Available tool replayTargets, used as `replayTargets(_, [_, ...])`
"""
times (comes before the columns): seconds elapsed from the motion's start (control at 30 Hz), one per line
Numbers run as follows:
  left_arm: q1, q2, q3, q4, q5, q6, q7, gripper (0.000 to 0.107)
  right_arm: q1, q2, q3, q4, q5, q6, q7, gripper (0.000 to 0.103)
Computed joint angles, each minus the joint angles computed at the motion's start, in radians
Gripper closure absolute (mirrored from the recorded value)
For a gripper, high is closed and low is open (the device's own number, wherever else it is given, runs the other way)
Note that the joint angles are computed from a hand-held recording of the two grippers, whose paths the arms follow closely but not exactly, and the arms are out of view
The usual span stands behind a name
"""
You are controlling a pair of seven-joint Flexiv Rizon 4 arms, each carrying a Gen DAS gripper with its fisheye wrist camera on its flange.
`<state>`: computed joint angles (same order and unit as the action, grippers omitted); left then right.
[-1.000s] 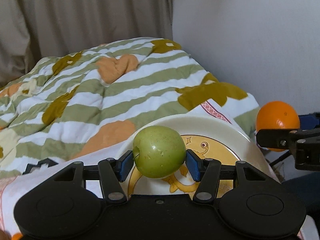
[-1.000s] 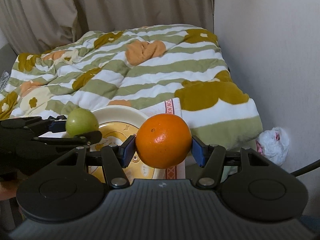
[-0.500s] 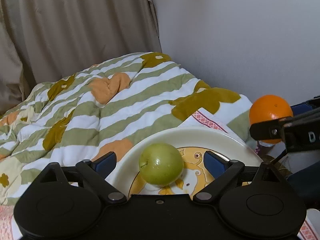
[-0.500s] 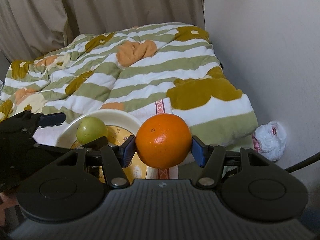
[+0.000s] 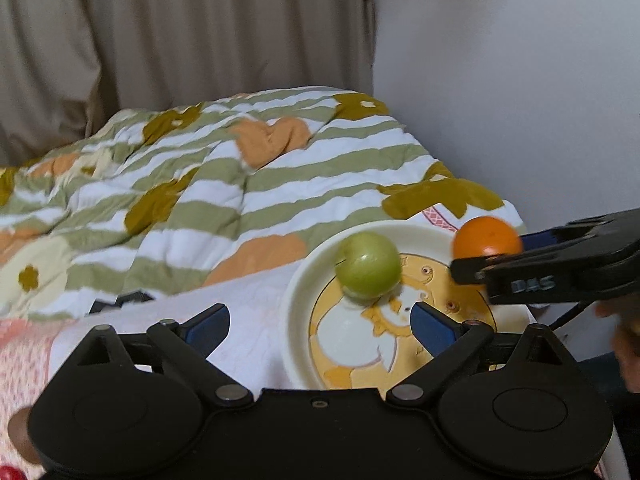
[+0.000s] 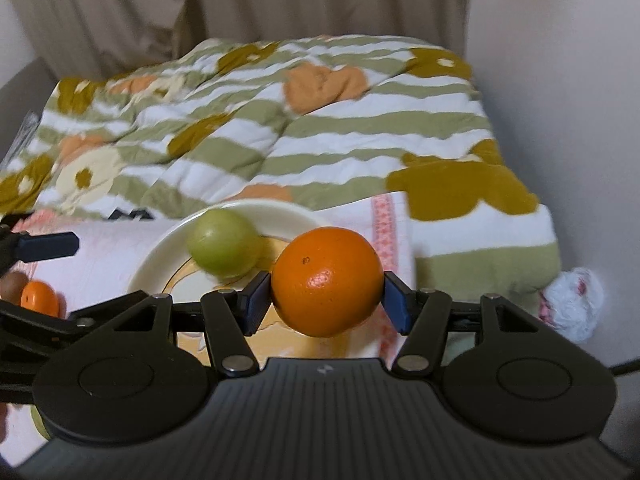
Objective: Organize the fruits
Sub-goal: 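Open both tools to drop the apple and orange into the bowl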
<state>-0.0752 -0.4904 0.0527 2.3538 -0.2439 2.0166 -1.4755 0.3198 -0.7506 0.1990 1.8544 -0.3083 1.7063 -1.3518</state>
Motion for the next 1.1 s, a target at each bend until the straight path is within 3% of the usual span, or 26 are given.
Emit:
replayTargets(0.37, [-0.017,0.031,0.034,0.068,-0.045,0.027,-0.018,0.008,0.174,-0.053,-0.166,-0.014,-0.007,0.061,-0.044,0.027])
replayTargets(0.4, [-0.023,0.034,0.038,0.073,-0.051,0.029,-0.016,0.008,0.206,-0.053,-0.201,-0.003,0.008,0.093,-0.047,0.025])
replayTargets(0.47, [-0.048,0.039,0.052,0.086,-0.077,0.035,-0.011,0.008,0.283,-0.047,-0.282,0.026,0.053,0.158,-0.064,0.0])
replayTargets(0.53, [-0.055,0.047,0.052,0.098,-0.09,0.042,-0.012,0.008,0.325,-0.045,-0.323,0.045,0.102,0.211,-0.087,0.0])
replayTargets(0.63, [-0.079,0.062,0.061,0.115,-0.12,0.053,-0.008,0.008,0.283,-0.023,-0.273,0.05,0.112,0.185,-0.098,0.0])
replayTargets(0.73, [-0.173,0.07,0.108,0.133,-0.235,0.071,0.036,0.008,0.246,0.006,-0.233,0.074,0.116,0.181,-0.102,0.0])
replayTargets(0.9, [-0.182,0.114,0.083,0.185,-0.294,0.125,0.032,0.008,0.229,0.081,-0.203,0.149,0.13,0.19,-0.105,0.0])
replayTargets(1.1, [-0.292,0.154,0.051,0.25,-0.512,0.228,0.097,0.008,0.192,0.189,-0.148,0.258,0.14,0.221,-0.114,0.0])
